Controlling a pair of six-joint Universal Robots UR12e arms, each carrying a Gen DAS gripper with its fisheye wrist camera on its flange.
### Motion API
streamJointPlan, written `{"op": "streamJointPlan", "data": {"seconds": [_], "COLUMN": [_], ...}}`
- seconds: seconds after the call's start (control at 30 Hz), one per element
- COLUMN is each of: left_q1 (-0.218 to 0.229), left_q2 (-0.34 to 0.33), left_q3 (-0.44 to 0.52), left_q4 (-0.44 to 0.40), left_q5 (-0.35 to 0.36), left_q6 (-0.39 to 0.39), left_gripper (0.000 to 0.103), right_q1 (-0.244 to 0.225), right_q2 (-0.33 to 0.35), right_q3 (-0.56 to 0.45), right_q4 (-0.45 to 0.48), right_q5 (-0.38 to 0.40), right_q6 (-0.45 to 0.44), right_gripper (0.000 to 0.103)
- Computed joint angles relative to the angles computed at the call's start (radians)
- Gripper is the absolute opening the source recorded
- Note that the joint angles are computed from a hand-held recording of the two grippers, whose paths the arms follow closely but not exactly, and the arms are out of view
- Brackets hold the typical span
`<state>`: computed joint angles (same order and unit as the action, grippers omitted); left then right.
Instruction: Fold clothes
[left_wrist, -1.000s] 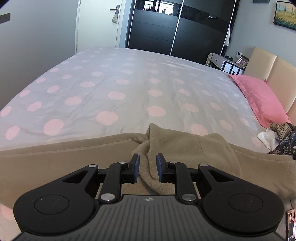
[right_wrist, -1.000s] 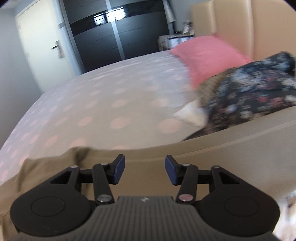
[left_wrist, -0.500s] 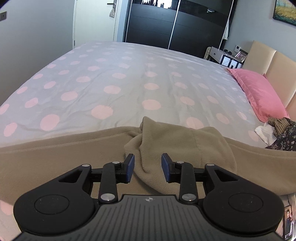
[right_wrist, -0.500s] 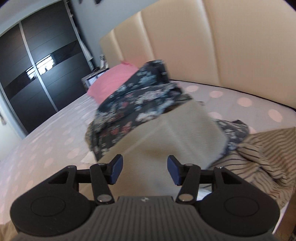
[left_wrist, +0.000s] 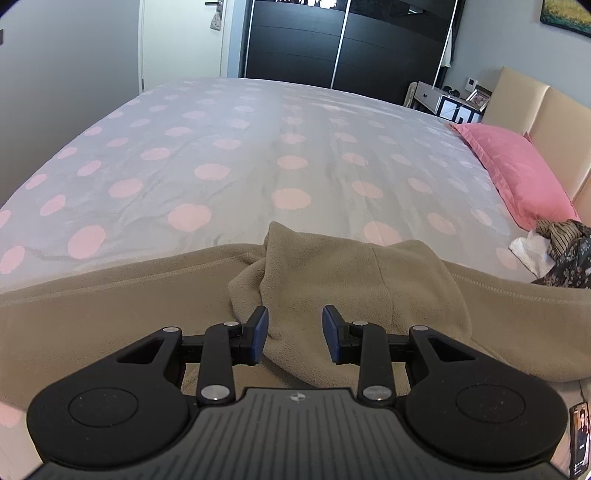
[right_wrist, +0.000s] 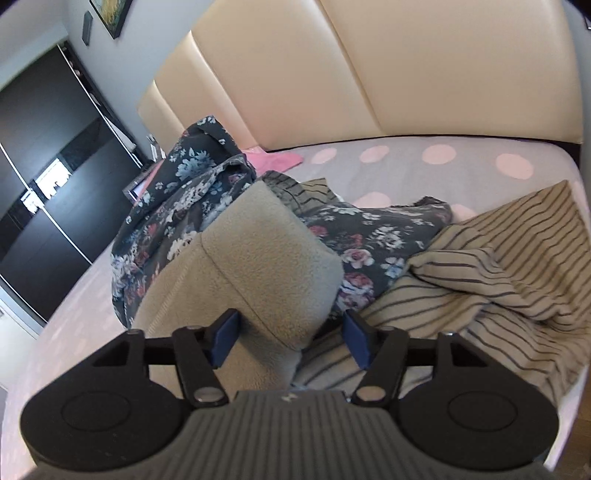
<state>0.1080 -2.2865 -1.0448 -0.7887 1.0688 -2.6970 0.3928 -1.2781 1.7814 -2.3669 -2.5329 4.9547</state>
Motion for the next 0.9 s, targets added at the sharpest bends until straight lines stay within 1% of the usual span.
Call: {"op": "streamJointPlan", "data": {"seconds": [0.03,0.07,0.1,0.13,0.2,0.23,0.27,0.37,0.43,0.53,0.6,0.67,0.77,0.83,0.9], "left_q1": [-0.001,-0.002,-0.003,-0.004,-0.006,-0.007,-0.007,-0.008,-0.008,-0.005,-0.002,-0.002,-0.002,-0.003,-0.002], "left_q2": [0.001,0.002,0.003,0.003,0.005,0.006,0.008,0.013,0.017,0.020,0.021,0.022,0.015,0.007,0.001], "left_q3": [-0.001,-0.002,-0.002,-0.002,-0.002,-0.003,-0.006,-0.010,-0.012,-0.013,-0.014,-0.014,-0.004,0.008,0.020], "left_q4": [-0.006,-0.012,-0.018,-0.025,-0.040,-0.044,-0.046,-0.062,-0.070,-0.070,-0.065,-0.058,-0.063,-0.072,-0.080], "left_q5": [0.004,0.007,0.010,0.010,0.006,0.002,-0.004,-0.009,-0.016,-0.041,-0.055,-0.053,-0.045,-0.037,-0.033], "left_q6": [0.013,0.025,0.036,0.045,0.058,0.063,0.068,0.077,0.081,0.072,0.068,0.064,0.047,0.031,0.016], "left_gripper": [0.030,0.030,0.030,0.031,0.037,0.041,0.042,0.042,0.042,0.042,0.042,0.042,0.042,0.042,0.041], "right_q1": [0.003,0.006,0.010,0.017,0.031,0.038,0.043,0.056,0.061,0.062,0.064,0.067,0.072,0.075,0.078], "right_q2": [0.004,0.007,0.011,0.017,0.031,0.040,0.050,0.091,0.129,0.196,0.244,0.292,0.368,0.423,0.477], "right_q3": [-0.012,-0.024,-0.039,-0.060,-0.111,-0.135,-0.156,-0.211,-0.264,-0.353,-0.423,-0.500,-0.624,-0.714,-0.801], "right_q4": [0.021,0.042,0.065,0.095,0.157,0.160,0.143,0.005,-0.089,-0.244,-0.314,-0.332,-0.318,-0.305,-0.312], "right_q5": [-0.008,-0.016,-0.026,-0.039,-0.068,-0.080,-0.092,-0.116,-0.110,-0.049,0.006,0.063,0.137,0.179,0.209], "right_q6": [0.004,0.007,0.009,0.006,-0.007,-0.030,-0.063,-0.216,-0.337,-0.528,-0.635,-0.709,-0.795,-0.848,-0.898], "right_gripper": [0.042,0.037,0.029,0.027,0.026,0.026,0.025,0.024,0.023,0.022,0.021,0.021,0.020,0.020,0.020]}}
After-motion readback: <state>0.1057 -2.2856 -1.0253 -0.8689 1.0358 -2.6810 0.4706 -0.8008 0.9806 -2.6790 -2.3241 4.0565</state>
